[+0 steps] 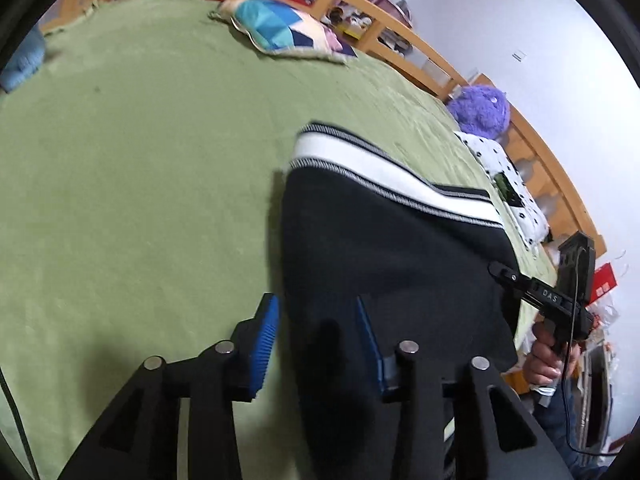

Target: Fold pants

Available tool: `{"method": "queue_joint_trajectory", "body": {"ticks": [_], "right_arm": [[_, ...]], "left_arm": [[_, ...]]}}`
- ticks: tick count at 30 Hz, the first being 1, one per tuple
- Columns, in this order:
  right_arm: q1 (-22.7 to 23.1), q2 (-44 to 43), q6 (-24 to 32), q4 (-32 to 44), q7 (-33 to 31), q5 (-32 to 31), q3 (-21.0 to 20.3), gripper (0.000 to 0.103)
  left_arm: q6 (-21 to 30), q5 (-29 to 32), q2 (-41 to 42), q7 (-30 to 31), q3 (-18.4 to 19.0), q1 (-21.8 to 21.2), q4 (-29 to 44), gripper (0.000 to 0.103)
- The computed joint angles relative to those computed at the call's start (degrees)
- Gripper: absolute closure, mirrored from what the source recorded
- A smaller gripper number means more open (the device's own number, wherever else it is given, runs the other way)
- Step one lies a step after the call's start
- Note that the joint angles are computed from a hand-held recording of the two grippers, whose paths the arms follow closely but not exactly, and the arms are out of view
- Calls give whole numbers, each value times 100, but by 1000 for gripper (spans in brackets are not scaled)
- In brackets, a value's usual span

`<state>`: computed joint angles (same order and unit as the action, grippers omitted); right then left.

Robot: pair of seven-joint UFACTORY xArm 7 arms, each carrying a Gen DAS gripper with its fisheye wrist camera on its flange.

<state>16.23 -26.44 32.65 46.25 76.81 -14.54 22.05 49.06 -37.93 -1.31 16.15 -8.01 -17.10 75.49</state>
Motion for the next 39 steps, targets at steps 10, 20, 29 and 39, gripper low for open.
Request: {"method": "queue_joint_trajectory", "body": {"ticks": [10,20,29,39], "right_arm": [[499,180,-475,-396,-282,396,-556,39],[261,558,-807,119,-328,126,-351,68],[281,1833,-1325,1690,-233,-612,-291,71],[762,2727,-1020,1844,-635,-420,-883,44]], "left_arm": [[7,141,504,-258,-159,-93,231,53],[-675,277,376,-332,-256,-153,172,89],[-425,323,182,-387,151,287,751,92],[-88,1155,321,-832,154,528,362,75]]}}
